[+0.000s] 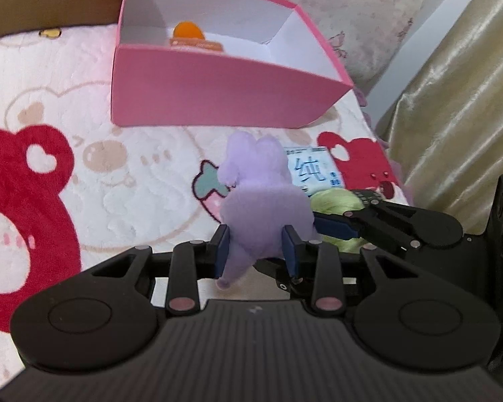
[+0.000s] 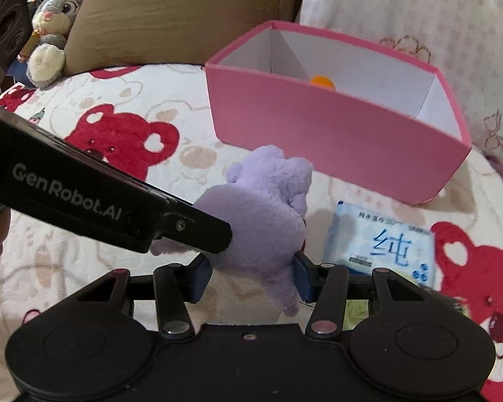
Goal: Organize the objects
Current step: 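Carry the bunny with the left tool over the pink box and lower it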
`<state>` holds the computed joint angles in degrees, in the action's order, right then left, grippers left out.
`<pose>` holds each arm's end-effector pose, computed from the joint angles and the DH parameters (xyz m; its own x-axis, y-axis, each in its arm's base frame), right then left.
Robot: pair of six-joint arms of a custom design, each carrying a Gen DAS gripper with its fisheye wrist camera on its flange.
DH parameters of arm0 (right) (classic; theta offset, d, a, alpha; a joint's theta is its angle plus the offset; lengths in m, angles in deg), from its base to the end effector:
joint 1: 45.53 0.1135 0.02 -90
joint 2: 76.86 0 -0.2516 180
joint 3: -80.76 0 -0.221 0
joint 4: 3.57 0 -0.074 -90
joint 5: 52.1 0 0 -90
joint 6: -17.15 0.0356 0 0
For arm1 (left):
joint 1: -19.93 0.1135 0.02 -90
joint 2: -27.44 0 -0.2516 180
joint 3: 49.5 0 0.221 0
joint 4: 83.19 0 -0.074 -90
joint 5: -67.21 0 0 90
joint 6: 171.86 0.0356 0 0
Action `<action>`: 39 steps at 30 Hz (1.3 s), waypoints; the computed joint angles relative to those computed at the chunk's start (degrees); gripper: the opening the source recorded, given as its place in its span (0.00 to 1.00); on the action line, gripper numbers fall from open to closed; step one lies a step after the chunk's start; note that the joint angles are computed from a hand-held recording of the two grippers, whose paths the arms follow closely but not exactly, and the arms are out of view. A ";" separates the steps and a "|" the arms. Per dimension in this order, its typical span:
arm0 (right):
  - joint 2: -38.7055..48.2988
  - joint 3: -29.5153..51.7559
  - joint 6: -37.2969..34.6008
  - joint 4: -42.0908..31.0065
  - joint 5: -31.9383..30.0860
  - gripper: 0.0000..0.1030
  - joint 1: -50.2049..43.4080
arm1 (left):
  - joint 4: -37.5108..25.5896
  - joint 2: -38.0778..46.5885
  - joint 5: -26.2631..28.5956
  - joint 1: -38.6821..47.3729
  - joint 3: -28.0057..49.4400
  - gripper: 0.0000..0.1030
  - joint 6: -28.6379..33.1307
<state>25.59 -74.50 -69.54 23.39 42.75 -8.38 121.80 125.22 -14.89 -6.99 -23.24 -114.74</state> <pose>0.1537 0.1127 0.0585 -0.6485 -0.4192 -0.6354 -0.5225 0.8521 -0.0288 0.1755 -0.0946 0.0739 -0.8327 -0.1803 -0.5236 0.0961 0.8841 -0.4573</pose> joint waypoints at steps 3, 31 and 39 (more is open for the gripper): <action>-8.63 -0.39 0.11 -7.35 -0.05 0.54 0.09 | -9.24 -8.58 -1.58 -1.56 1.05 0.31 -0.20; -38.43 18.96 -16.62 -49.77 -9.42 0.54 -14.12 | -50.94 -26.62 -7.81 -4.80 28.71 0.31 6.57; -21.05 33.48 -21.68 -48.43 -13.76 0.54 -22.02 | -47.97 -12.01 -0.93 3.75 41.22 0.31 11.94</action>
